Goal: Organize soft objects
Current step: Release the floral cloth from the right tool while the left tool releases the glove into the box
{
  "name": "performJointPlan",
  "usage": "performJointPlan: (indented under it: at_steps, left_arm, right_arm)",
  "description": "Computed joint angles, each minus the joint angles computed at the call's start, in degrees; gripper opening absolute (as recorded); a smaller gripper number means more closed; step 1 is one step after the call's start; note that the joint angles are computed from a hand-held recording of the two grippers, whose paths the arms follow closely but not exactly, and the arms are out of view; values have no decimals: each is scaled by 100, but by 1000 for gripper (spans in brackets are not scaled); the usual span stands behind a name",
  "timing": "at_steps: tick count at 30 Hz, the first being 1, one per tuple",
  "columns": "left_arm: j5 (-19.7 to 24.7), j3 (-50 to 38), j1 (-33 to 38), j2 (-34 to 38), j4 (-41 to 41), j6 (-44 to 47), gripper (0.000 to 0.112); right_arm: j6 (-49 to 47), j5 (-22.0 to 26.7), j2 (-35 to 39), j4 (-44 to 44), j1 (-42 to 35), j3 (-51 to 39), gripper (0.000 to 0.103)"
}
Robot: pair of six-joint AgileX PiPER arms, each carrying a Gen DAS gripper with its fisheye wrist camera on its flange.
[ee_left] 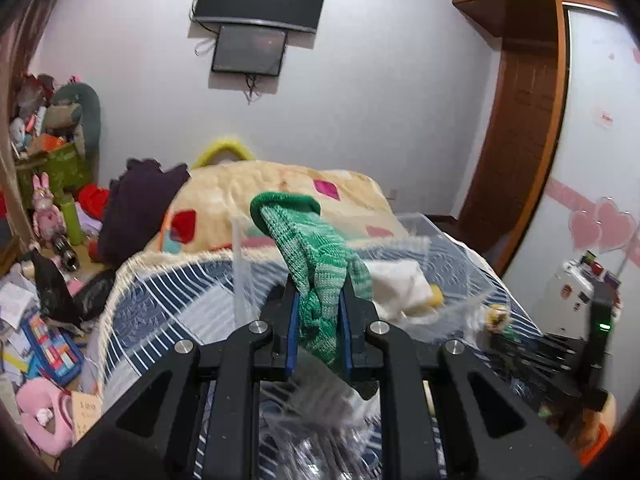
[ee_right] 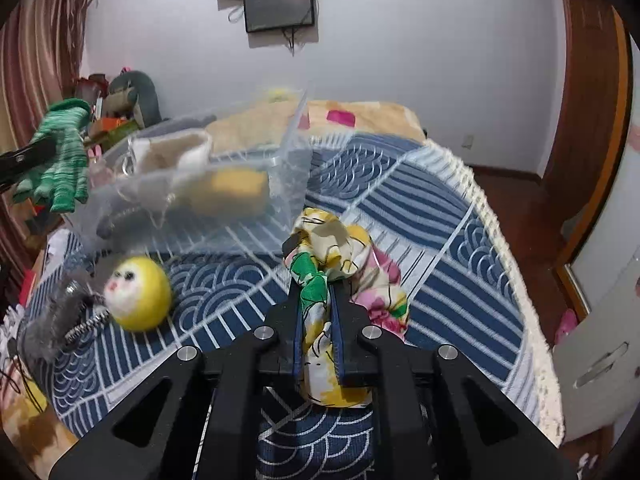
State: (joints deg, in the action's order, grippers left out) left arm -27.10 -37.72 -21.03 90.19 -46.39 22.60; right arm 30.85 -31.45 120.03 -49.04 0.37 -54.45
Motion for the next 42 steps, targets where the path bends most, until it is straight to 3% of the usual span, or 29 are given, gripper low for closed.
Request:
performJointPlan:
  at_steps: [3, 7, 12, 20, 29, 31, 37, 39, 42]
  left_arm:
    - [-89, -302, 43, 225, -470, 601, 16]
    - [403, -706, 319, 614, -393, 631, 16]
    - [614, -1024, 402, 1092, -379, 681, 16]
    - [1131, -1434, 659, 1502, -231, 574, 16]
    - [1040, -1653, 489, 1670, -1223, 1687, 17]
    - [1105, -1663, 471, 1638, -1611, 2106, 17]
    - [1279, -1535, 499, 1463, -1727, 2193, 25]
    - [1288, -1439, 500, 1376, -1554, 2031, 31]
    - [1174, -1269, 435, 1233, -1412, 1906, 46]
  right_arm:
    - [16, -262, -270, -72, -53, 201, 11]
    - [155, -579, -662, -302, -56, 370, 11]
    - [569, -532, -795, -533, 191, 51, 11]
    - [1813, 142, -296, -1526, 798, -1224, 11]
    - [2940, 792, 181, -2714, 1175, -1912, 11]
    - [2699, 902, 169, -2513, 1209, -1840, 11]
    - [2423, 992, 33, -2365, 1228, -1631, 30]
    - [2237, 959, -29, -2201, 1188, -1541, 40]
    - [1950, 881, -125, -1935, 1122, -1414, 46]
